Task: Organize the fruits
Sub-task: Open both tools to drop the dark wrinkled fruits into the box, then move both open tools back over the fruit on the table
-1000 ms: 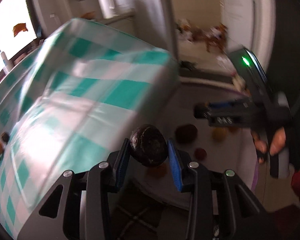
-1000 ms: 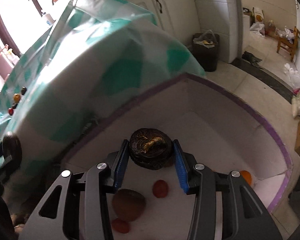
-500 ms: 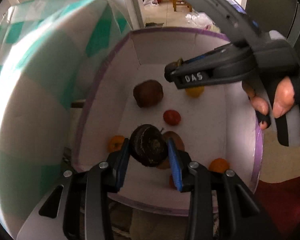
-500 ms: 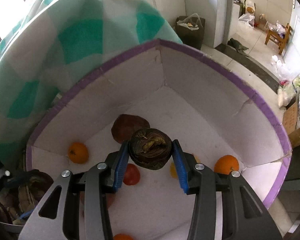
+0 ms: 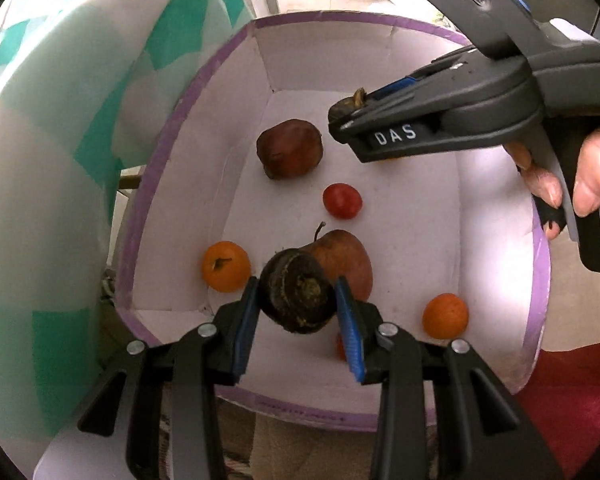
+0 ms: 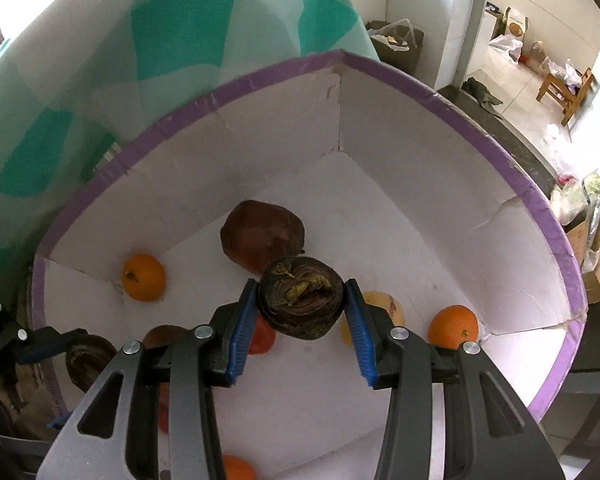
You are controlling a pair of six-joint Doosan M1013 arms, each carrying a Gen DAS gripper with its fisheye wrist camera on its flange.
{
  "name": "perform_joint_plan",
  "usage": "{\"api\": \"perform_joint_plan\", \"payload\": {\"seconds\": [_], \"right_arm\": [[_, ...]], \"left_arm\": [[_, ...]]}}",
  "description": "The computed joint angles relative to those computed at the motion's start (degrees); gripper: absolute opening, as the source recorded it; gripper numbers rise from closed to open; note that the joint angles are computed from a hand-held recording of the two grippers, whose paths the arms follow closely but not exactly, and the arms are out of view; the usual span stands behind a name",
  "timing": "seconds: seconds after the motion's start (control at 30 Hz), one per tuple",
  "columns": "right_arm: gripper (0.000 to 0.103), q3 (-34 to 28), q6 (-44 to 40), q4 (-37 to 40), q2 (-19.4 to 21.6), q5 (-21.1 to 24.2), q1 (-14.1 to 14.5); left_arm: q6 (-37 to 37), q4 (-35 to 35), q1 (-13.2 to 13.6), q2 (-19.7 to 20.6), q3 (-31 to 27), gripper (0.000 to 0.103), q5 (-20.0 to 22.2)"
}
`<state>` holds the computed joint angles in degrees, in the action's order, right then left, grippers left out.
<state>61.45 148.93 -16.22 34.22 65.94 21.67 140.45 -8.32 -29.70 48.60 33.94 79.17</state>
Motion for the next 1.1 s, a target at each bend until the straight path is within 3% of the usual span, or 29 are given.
{"api": "perform_joint_plan", "payload": {"seconds": [0.23,0.4,0.47,0.8,0.97,1.1], "right_arm": [[0.045,-1.10,-0.54,0.70,0.72,1.33,0.03],[0.052,-0.94,0.37,0.95,0.67,1.14,-0.19],[0.058,-0.89,0.77,1.06,0.57,0.99,-0.27],[0.069,-0.98,1.12,1.18,0.56,1.27,-0.32],[0.075,-1.75,1.39,1.81,0.44,2.03,-0.26],[0.077,-4.49,2.28,-1.94,0.74,5.61,0.60]], "left_arm": [[-0.32,0.33,-0.06,0.20,0.10,0.038,0.69],[-0.75,0.22,-0.05,-0.17,0.69,0.058,-0.48],[-1.04,0.33,-0.06,-0.54,1.31,0.077,-1.64],[0.37,-3.38,0.52,-2.44,3.31,0.083,-5.21],[3.13,-8.50,1.22,-5.02,6.77,0.088,-10.08],[5.07,-15.26,2.56,-7.33,9.19,0.088,-15.71]]}}
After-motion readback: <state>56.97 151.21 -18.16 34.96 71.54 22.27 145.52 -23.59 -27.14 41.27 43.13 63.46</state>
